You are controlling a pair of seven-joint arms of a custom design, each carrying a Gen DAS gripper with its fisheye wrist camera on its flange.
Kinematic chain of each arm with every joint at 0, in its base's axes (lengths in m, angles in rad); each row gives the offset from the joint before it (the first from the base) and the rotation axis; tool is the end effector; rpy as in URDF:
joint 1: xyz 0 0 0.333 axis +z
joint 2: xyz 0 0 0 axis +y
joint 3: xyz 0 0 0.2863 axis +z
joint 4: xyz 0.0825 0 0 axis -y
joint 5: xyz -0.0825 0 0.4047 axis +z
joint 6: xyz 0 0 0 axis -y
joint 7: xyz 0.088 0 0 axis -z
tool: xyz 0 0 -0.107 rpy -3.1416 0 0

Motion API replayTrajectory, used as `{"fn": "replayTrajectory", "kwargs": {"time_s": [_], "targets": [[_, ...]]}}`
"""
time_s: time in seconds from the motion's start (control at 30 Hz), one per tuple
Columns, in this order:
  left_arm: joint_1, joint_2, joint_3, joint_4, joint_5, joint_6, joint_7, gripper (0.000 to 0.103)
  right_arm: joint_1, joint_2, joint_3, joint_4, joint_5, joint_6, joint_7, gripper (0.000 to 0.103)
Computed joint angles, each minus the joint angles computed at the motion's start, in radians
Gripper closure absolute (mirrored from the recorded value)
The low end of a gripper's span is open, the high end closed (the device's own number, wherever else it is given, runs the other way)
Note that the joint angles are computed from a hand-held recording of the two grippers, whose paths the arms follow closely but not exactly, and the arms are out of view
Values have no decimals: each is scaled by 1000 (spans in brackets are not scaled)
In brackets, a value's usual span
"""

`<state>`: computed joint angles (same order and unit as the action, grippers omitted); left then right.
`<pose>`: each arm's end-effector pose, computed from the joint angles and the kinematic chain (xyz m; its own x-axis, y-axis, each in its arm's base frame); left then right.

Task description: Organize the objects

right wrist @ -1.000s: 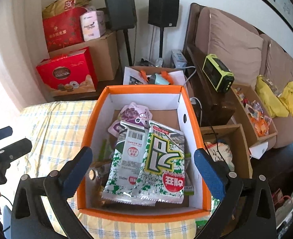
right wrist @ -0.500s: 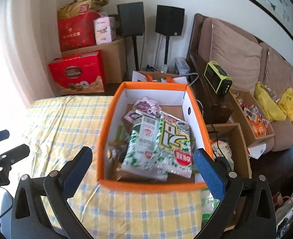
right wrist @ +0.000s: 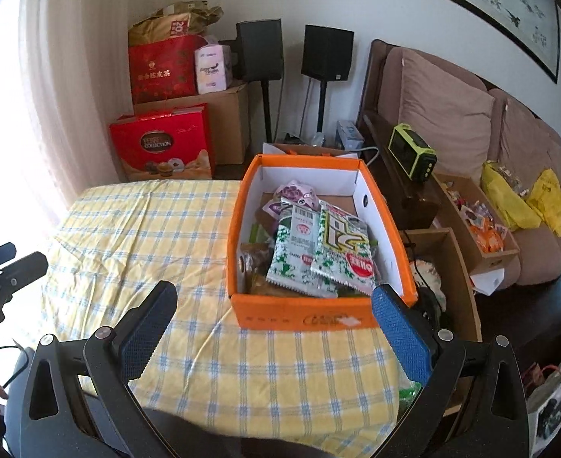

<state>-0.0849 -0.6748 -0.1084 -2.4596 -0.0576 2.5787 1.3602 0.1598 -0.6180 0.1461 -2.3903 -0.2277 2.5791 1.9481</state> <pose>0.4282 -0.0899 0.5887 -0.0083 -0.9905 0.1376 -0.7103 -0.0910 -0.6980 0.4289 0.1505 0.5995 0.0658 -0.9973 0.0310 -0.6667 -0.0671 -0.7423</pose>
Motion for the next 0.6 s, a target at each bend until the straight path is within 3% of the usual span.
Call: {"fn": "replayTrajectory", "kwargs": {"time_s": [0.1, 0.23, 0.6], "targets": [[46, -42, -37, -24, 57, -15, -49, 0, -5, -29, 12, -22, -7, -4, 17, 0], [19, -102, -6, -61, 45, -48, -26, 0, 4, -71, 15, -55, 1, -2, 31, 0], [5, -211, -5, -120, 36, -130, -11, 0, 18, -149, 53, -97, -19, -24, 52, 0]]}}
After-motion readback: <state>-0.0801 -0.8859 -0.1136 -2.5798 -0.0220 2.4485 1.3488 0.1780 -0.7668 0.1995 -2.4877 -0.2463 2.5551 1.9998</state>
